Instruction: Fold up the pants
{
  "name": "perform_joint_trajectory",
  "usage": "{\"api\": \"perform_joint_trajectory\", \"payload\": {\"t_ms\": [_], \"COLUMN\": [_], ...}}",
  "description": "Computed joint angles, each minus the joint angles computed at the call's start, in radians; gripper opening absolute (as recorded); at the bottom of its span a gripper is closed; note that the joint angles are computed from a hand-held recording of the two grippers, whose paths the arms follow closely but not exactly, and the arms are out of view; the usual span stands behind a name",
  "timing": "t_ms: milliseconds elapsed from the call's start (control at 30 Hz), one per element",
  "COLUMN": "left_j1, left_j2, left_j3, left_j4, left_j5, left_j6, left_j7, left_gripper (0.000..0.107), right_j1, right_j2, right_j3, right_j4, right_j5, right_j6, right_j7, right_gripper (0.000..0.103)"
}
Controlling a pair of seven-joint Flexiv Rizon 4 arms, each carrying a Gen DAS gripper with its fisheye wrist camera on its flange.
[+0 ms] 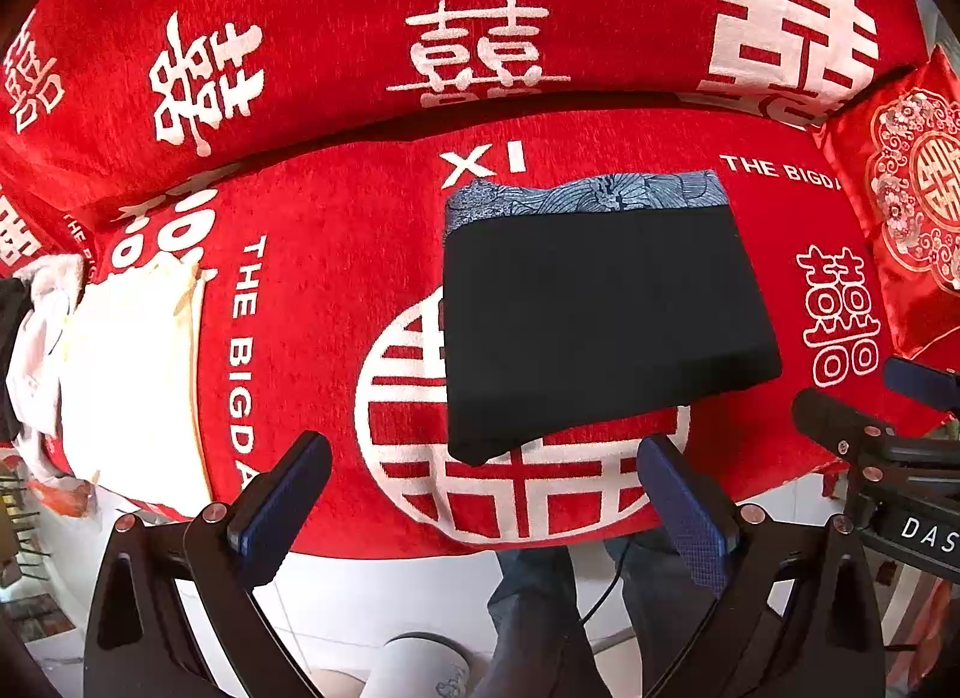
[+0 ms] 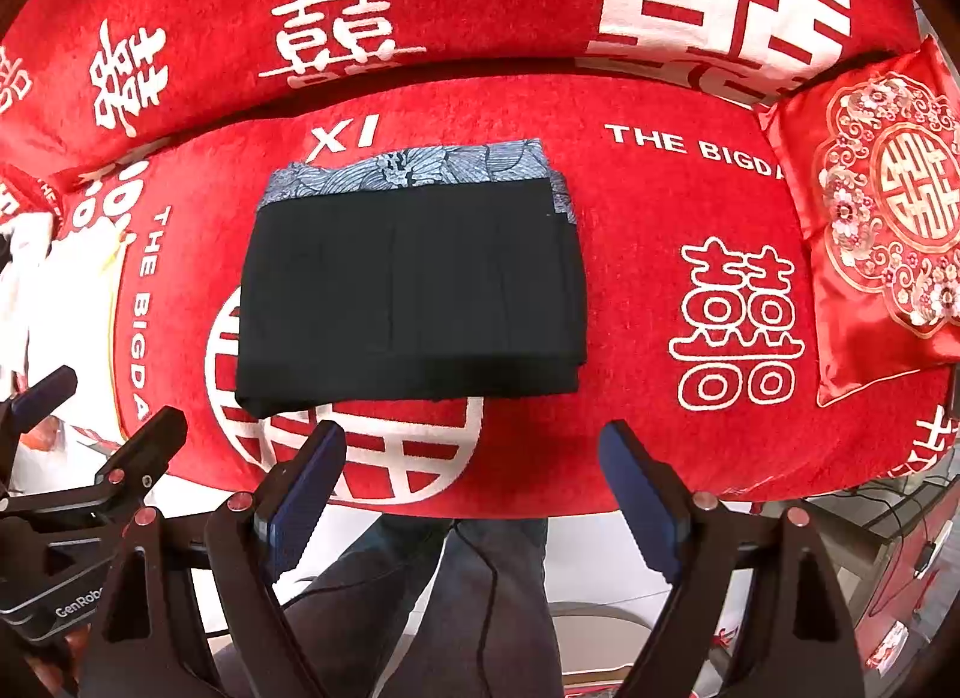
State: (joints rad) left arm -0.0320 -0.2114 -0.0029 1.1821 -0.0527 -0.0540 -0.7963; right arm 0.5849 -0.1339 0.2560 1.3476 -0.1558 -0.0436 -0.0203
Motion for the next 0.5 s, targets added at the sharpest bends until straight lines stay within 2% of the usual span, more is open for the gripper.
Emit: {"api": "perform_joint_trajectory", "payload": {"t_ms": [500], "left_j1": [0.0], "left_j2": [0.006], "left_j3": [0.001], "left_j4": [0.006], "left_j5": [-0.004], "left_j6": [-0.01], "left_j7": [-0.014], "left_gripper": [0.102], "right_j1": [0.0], "right_j2": [0.005], "right_j3": [0.003], "right_j4": [0.012], "right_j5": [0.006], "right_j6": [0.013], "right_j7": [0.009], "right_gripper": [0.088]}}
